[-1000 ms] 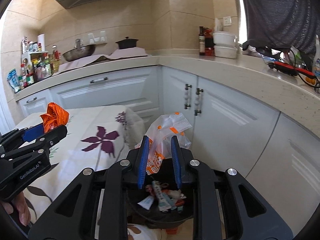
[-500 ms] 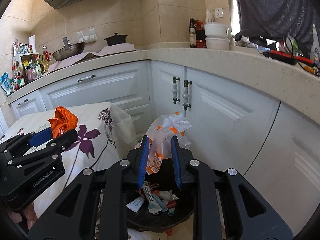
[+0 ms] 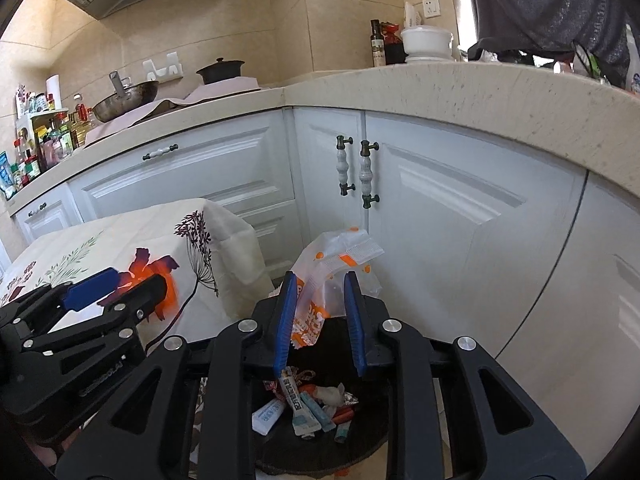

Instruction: Collect trash

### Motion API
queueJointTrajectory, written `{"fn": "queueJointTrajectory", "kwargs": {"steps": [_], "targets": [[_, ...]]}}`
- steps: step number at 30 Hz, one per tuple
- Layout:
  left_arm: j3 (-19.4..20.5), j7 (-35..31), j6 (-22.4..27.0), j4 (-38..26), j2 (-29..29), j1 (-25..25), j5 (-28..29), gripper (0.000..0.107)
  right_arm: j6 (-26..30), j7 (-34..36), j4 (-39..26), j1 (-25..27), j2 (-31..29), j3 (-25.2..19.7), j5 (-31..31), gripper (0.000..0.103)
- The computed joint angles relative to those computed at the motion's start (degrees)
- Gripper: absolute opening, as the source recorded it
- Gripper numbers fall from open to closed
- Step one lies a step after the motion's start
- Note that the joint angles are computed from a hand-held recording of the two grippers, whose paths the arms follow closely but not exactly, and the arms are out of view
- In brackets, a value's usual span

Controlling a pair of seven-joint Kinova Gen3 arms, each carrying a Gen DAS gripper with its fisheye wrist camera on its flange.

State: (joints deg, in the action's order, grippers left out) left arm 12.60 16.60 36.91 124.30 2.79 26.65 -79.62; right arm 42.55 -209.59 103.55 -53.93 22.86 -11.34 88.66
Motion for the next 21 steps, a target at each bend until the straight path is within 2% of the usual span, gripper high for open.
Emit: {"fn": "queueJointTrajectory", "kwargs": {"steps": [1, 2, 3, 12, 21], "targets": [[0.0, -0.2, 0.1, -0.2, 0.2, 0.0, 0.0, 0.063, -0.6, -0.1, -0.2, 0.4, 0.3, 0.1, -0.1, 0.027], [0.0, -0.2, 0.4, -0.3, 0.5, 0.1, 0.0, 0.064, -0.7, -0.1, -0.5, 0.5, 0.5, 0.1, -0.4, 0.036], [0.1, -0.4, 0.6, -0.4, 0.6, 0.2, 0.0, 0.066, -0.7, -0.3, -0.6, 0.5, 0.7, 0.3, -0.5, 0.039], [-0.3, -0.6, -0.2, -0.2, 0.0, -0.1, 0.2, 0.071, 1.1, 0.6, -0.9, -0.6, 0.4, 0.8, -1.7, 0.041], [0.4, -0.1, 0.3, 0.5, -1.5, -0.4, -0.4, 0.072, 4.6, 2.1, -1.4, -2.1, -0.3, 0.8, -4.3, 0.049]]}}
